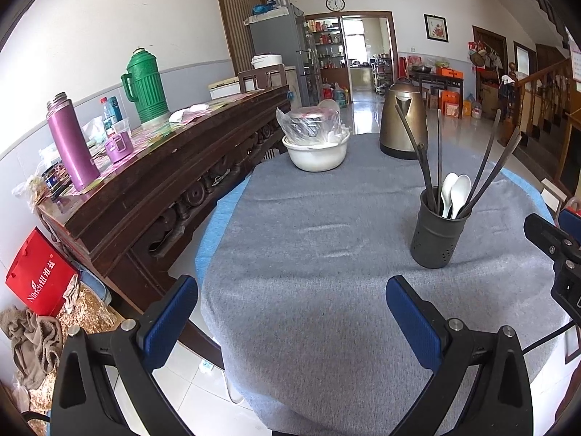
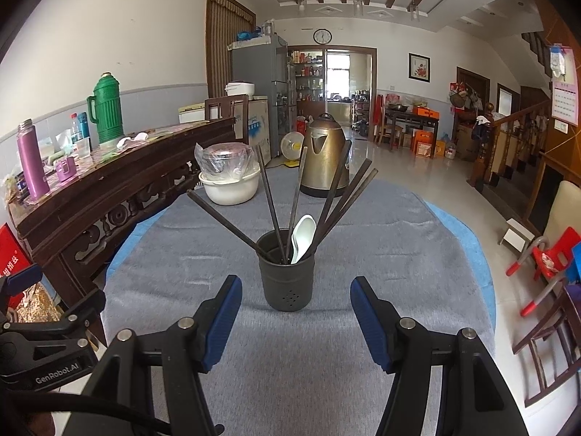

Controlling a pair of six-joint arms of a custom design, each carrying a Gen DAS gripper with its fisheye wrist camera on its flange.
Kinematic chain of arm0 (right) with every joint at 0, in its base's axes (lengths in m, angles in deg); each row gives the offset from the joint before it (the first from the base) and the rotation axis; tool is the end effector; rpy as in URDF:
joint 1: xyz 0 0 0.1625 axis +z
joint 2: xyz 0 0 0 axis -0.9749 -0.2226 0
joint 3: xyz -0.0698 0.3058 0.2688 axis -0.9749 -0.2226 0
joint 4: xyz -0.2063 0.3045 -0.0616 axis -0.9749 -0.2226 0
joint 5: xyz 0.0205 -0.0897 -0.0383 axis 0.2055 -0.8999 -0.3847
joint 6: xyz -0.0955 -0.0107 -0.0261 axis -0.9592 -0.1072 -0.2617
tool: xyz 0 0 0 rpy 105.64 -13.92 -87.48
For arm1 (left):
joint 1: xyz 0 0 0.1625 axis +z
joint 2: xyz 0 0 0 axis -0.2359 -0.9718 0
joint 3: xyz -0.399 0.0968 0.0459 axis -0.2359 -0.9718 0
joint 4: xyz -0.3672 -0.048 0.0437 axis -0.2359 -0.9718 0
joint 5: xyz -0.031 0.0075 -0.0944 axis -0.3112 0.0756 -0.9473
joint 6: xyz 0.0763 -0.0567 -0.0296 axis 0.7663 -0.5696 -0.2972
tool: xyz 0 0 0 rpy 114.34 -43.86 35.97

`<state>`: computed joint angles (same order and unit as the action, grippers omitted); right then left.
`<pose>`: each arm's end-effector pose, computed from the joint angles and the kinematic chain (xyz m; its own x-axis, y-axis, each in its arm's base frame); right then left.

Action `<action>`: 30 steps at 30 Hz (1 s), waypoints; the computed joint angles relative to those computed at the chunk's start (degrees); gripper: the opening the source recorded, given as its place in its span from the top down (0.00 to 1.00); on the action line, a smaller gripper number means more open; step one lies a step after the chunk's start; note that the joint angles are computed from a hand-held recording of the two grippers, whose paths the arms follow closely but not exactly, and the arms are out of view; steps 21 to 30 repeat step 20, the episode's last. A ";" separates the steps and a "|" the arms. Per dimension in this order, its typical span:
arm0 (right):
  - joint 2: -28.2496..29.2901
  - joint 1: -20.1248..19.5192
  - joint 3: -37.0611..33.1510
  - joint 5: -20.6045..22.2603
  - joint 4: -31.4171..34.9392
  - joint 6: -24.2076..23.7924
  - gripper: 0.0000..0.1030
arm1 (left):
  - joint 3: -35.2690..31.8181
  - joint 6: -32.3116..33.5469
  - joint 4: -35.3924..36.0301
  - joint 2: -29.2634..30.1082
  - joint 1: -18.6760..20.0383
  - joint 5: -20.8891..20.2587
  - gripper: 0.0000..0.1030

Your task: Organize utensils

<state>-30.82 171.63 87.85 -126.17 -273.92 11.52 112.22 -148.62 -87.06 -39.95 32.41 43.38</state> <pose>0.1306 -0.3889 0.2713 -0.7046 -0.1648 0.6902 -0.6552 0.5246 -0.5435 -0.3563 -0.3574 0.0394 -0.5702 -0.2315 -0.7882 0.5359 0.6224 -0.5705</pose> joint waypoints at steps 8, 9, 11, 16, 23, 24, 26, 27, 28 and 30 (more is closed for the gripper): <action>1.79 -0.88 -2.82 0.49 0.74 -0.28 0.36 | -2.33 3.37 -1.79 1.61 2.00 0.57 0.00; 1.94 -1.16 -3.30 0.63 1.19 -0.17 0.36 | -2.62 4.15 -2.54 1.88 2.36 0.57 0.00; 2.04 -1.71 -3.91 1.03 1.94 0.00 0.36 | -3.30 5.19 -3.35 2.47 2.97 0.68 0.00; 3.05 -4.00 -6.16 1.55 3.66 -0.01 0.36 | -2.43 16.41 -17.63 4.26 5.65 0.39 0.00; 5.29 -7.89 -8.79 0.54 3.76 -0.35 0.36 | -1.95 28.09 -34.97 7.51 10.23 -2.50 0.00; 5.29 -7.89 -8.79 0.54 3.76 -0.35 0.36 | -1.95 28.09 -34.97 7.51 10.23 -2.50 0.00; 5.29 -7.89 -8.79 0.54 3.76 -0.35 0.36 | -1.95 28.09 -34.97 7.51 10.23 -2.50 0.00; 5.29 -7.89 -8.79 0.54 3.76 -0.35 0.36 | -1.95 28.09 -34.97 7.51 10.23 -2.50 0.00; 5.29 -7.89 -8.79 0.54 3.76 -0.35 0.36 | -1.95 28.09 -34.97 7.51 10.23 -2.50 0.00; 5.29 -7.89 -8.79 0.54 3.76 -0.35 0.36 | -1.95 28.09 -34.97 7.51 10.23 -2.50 0.00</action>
